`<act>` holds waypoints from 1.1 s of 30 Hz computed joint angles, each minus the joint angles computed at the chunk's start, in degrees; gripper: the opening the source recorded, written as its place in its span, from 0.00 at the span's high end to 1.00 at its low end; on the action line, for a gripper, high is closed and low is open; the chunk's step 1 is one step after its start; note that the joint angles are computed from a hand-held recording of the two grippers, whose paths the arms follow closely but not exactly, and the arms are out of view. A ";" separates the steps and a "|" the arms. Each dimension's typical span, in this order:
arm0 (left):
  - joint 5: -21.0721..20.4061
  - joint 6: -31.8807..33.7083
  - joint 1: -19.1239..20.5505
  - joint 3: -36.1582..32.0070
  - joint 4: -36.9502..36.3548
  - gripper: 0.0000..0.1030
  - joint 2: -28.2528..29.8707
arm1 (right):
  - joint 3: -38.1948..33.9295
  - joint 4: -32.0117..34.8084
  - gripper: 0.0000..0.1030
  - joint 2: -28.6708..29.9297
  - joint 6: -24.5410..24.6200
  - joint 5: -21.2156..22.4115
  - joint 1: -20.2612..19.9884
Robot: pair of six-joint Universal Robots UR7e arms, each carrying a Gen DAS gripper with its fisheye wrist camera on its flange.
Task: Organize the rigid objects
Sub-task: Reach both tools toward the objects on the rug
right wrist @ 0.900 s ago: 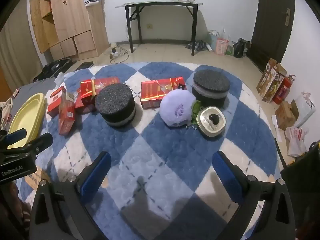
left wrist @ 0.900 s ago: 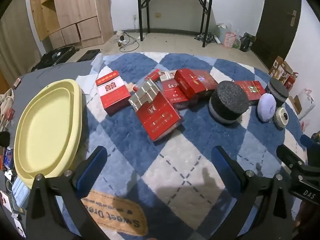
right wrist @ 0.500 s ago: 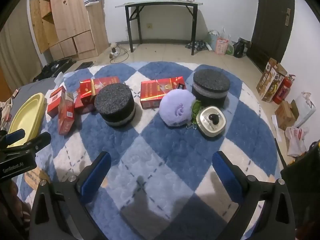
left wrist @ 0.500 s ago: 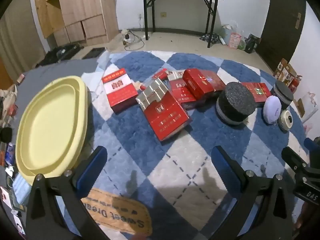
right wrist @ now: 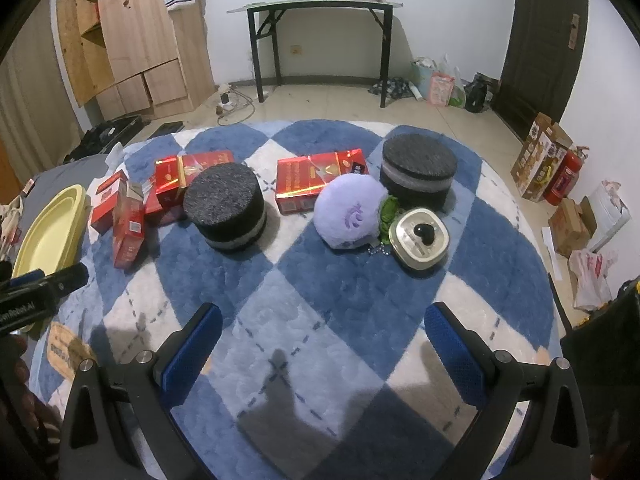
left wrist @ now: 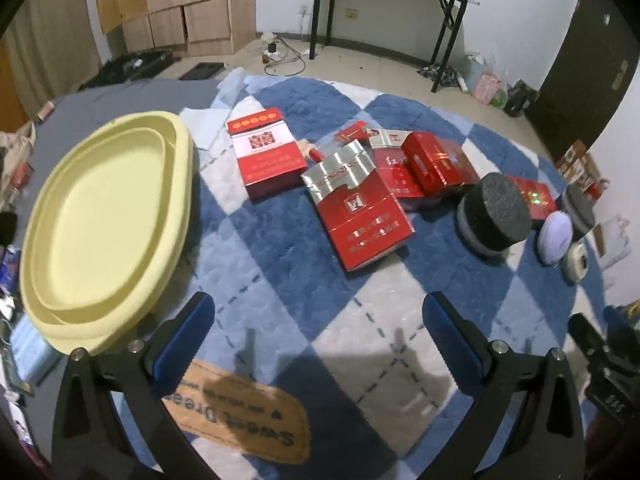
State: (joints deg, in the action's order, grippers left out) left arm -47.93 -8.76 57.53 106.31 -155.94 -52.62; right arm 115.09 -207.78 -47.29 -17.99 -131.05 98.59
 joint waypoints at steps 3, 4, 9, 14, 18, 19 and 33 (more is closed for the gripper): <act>-1.78 -0.33 0.07 -1.20 1.24 0.00 0.64 | 0.24 0.28 0.00 -0.70 1.31 0.46 -0.47; -2.45 -0.30 0.18 -1.81 1.71 0.00 1.00 | 0.23 0.26 0.00 -0.91 1.60 0.72 -0.59; -4.29 -0.05 0.73 -4.90 2.00 0.00 2.93 | 0.48 -0.21 0.00 -2.47 3.95 1.07 -2.01; -2.66 -0.23 0.75 -5.87 1.50 0.00 3.65 | -0.42 1.12 0.00 -3.11 5.00 0.50 -3.39; -1.23 0.15 0.51 -5.86 2.13 0.00 3.71 | -0.50 2.29 0.00 -3.92 7.81 1.97 -4.52; -0.87 0.14 0.37 -5.78 2.06 0.00 3.66 | -0.75 2.55 0.00 -3.79 7.67 1.98 -4.60; 0.21 0.15 -0.12 -4.55 0.48 0.00 2.89 | -1.12 2.57 0.00 -3.15 5.95 3.83 -5.16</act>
